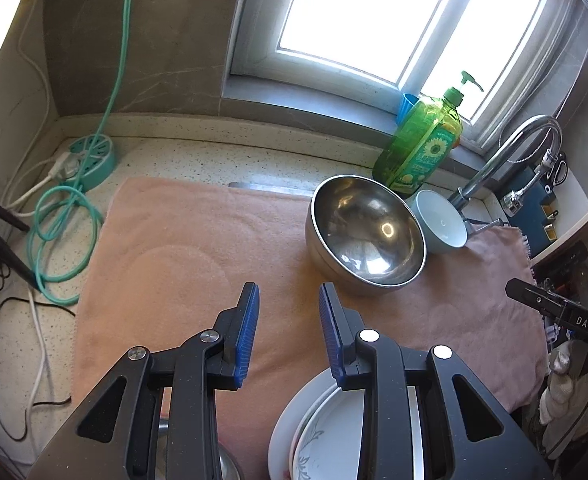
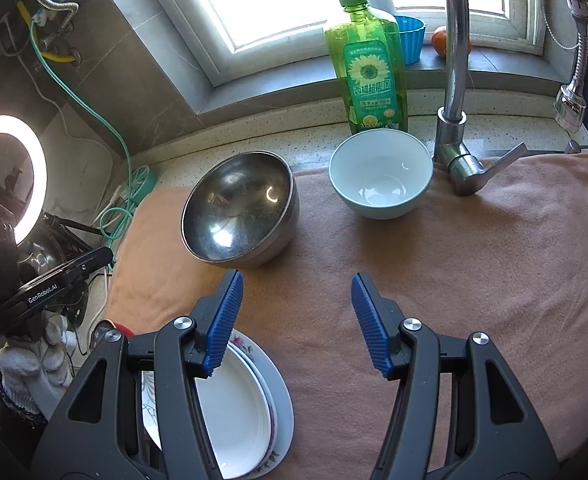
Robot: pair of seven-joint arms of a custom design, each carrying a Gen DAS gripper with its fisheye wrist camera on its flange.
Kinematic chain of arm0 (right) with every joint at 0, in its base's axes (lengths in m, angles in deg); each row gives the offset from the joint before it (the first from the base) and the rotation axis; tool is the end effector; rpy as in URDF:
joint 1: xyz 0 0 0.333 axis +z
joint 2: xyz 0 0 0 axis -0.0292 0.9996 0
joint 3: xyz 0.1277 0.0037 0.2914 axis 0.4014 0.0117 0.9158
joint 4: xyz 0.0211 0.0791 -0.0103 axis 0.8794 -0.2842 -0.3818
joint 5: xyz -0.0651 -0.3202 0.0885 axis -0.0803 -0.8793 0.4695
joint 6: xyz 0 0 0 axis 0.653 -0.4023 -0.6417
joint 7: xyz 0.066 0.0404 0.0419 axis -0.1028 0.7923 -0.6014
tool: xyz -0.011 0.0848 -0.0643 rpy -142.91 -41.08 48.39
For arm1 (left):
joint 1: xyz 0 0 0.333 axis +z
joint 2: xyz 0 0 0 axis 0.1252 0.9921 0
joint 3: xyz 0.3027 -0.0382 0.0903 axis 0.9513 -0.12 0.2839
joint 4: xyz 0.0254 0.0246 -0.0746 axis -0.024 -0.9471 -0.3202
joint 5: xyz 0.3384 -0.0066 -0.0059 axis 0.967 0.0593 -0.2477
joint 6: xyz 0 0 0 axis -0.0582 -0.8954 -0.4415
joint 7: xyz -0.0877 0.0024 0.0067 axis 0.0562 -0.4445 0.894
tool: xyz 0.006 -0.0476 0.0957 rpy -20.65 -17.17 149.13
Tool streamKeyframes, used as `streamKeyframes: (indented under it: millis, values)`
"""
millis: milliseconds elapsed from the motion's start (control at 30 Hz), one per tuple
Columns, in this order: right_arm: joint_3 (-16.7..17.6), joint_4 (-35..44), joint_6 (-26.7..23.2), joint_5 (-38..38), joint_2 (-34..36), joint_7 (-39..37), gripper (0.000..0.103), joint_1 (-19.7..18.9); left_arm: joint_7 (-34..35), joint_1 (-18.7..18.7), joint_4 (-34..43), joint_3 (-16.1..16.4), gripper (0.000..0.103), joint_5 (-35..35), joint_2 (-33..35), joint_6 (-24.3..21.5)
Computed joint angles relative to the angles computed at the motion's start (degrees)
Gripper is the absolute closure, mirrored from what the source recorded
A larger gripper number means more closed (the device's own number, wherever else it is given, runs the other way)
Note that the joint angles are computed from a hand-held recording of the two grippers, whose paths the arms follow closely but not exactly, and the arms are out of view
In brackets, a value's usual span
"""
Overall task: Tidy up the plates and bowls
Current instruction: 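Move both grippers forward to the rim of the plain steel bowl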
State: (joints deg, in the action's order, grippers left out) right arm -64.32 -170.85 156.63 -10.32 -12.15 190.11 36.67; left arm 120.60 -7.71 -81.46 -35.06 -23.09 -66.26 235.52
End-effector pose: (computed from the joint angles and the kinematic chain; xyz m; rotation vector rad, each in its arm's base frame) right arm 0.4220 0.4315 0.5094 -1.5447 2.0278 -0.3031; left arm 0.5066 -0.2781 0.5029 -1.7135 2.3054 -0.9501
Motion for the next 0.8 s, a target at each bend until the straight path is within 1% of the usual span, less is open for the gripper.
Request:
streamKeyframes:
  millis: [233,400,433,500,633,667,700,767,800]
  values:
    - [-0.77,1.94,4.19,4.76,3.73,-2.25,0.044,-1.5,-0.29,-0.3,6.51,-0.32,0.074,1.13,5.21,-3.4]
    - [-2.02,4.34,5.55,7.98,6.98,-4.21,0.046,-1.5,-1.15,-0.64,11.7,-0.58,0.074,2.27,9.44,-5.95]
    - [-2.25,4.84,5.74,8.52,7.56,-4.57,0.047,-1.46,-1.13,-0.67,12.43,-0.64,0.074,2.57,10.09,-6.31]
    - [-2.62,5.59,6.31,9.72,8.59,-5.22,0.055,-1.44,-0.84,-0.6,13.82,-0.96,0.074,2.63,11.33,-7.21]
    - [-3.42,6.94,6.42,11.32,10.26,-6.3,0.057,-1.2,-0.71,-0.53,16.27,-1.35,0.074,2.34,13.63,-8.79]
    - [-3.49,7.13,6.43,11.77,10.49,-6.78,0.059,-1.24,-0.92,-0.66,16.91,-1.25,0.074,2.57,14.17,-9.14]
    - [-3.49,7.26,6.52,12.33,10.68,-7.35,0.065,-1.37,-1.05,-0.76,17.68,-1.18,0.074,2.83,14.73,-9.57]
    - [-3.69,7.89,6.53,13.13,11.34,-8.08,0.069,-1.41,-1.35,-0.98,19.03,-1.05,0.074,3.38,15.67,-10.22]
    - [-3.81,7.95,6.75,13.49,11.52,-8.28,0.069,-1.42,-1.43,-1.06,19.67,-1.01,0.074,3.63,16.08,-10.43]
